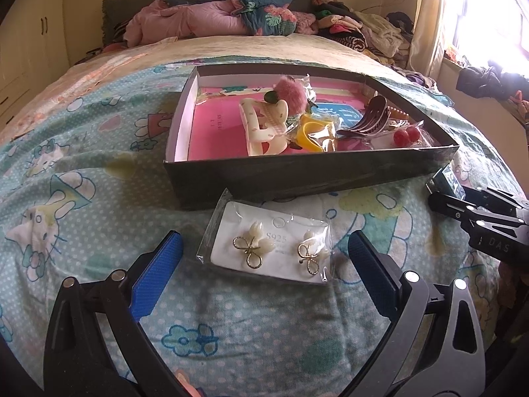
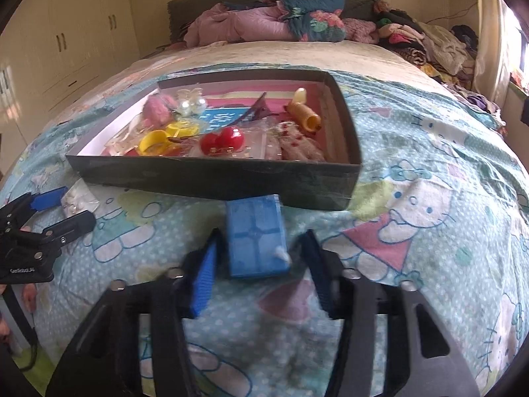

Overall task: Organize jewelry
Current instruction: 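Grasp the bow earring card with the left tool while the right tool grasps the blue box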

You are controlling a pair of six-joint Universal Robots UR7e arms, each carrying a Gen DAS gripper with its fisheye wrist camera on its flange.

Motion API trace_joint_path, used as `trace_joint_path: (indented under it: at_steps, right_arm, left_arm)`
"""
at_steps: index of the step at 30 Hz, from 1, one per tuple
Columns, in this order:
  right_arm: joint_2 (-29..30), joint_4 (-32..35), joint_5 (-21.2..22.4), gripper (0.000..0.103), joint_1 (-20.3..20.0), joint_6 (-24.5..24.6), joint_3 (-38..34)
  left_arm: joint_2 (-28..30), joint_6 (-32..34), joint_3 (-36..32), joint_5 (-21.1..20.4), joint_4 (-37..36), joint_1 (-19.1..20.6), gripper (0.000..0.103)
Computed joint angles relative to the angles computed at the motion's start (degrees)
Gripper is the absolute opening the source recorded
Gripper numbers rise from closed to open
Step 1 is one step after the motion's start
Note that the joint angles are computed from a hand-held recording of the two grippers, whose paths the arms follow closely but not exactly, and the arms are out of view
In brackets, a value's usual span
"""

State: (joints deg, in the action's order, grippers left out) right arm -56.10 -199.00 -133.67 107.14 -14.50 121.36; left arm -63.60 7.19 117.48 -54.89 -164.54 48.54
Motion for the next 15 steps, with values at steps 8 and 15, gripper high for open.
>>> trace_joint_path:
  at_steps: [8, 15]
  right_arm:
    - [-0.1, 2.0, 3.2, 0.031, 1.1, -0.9, 0.8]
    - [-0.7, 4.4, 6.1, 0.031, 2.6, 0.7, 2.1]
  left_arm:
    - [-0.2, 0.7, -0.2, -1.6, 0.8, 0.0, 0.083]
    - [-0.8, 1.3, 0.0, -2.7, 2.1, -0.3, 0.063]
